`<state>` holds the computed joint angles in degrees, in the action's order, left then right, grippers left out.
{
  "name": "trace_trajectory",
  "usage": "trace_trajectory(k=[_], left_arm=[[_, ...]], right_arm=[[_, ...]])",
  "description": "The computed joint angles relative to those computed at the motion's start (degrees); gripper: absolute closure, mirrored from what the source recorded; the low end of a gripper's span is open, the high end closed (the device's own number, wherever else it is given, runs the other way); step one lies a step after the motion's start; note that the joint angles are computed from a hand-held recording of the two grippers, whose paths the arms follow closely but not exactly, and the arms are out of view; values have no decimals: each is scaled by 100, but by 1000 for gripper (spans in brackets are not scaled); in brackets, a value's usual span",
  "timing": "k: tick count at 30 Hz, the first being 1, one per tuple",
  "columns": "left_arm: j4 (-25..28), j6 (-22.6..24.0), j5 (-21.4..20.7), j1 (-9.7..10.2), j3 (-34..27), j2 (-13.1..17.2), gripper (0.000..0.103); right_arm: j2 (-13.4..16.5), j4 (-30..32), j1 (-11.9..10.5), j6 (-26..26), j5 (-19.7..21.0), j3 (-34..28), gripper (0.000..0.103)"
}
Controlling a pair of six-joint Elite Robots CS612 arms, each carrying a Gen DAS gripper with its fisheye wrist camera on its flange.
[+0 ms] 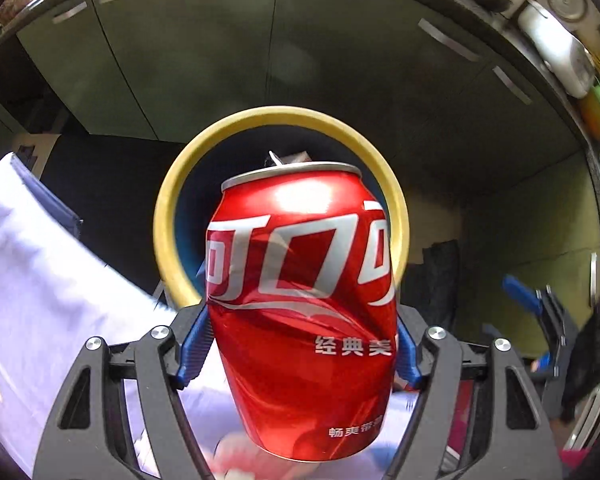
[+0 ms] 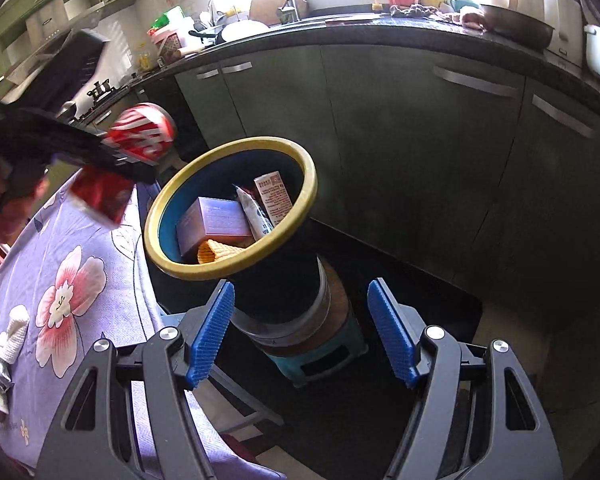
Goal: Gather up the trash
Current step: 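Carry the cola can over the bin and open the left gripper, then grasp the white paper towel with the right gripper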
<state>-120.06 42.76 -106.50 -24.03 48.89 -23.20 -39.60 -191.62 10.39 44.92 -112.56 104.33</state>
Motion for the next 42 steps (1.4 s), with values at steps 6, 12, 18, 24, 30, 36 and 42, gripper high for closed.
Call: trace_trajectory(k=[6,12,18,24,30,36,42], left_arm=[[-40,-214,-323,20,-119,82,25],[-639,15,-812,354,603,-420,24],[-1666,-93,-1192,880,1530,-965,20],[-2691,-552,-1530,1503,2288,-1387,17],[-4029,-1098,-1526,2050,2844,-1532,14],[-4350,-1634,-1490,2437,2992,-1470,14],[-4796,-2241,-1711,2707,3095,-1360,14]], right_arm=[[25,-107,-2,-1,111,16,34],[55,-142,39,-147,165,-87,34],[98,-3,144,-542,257,-354,34],[215,254,333,-1356,590,-859,34],[492,469,526,-2519,1697,-1634,33],[1007,1429,720,-3683,2708,-2880,29],[1465,2463,865,-4158,2662,-3975,29]])
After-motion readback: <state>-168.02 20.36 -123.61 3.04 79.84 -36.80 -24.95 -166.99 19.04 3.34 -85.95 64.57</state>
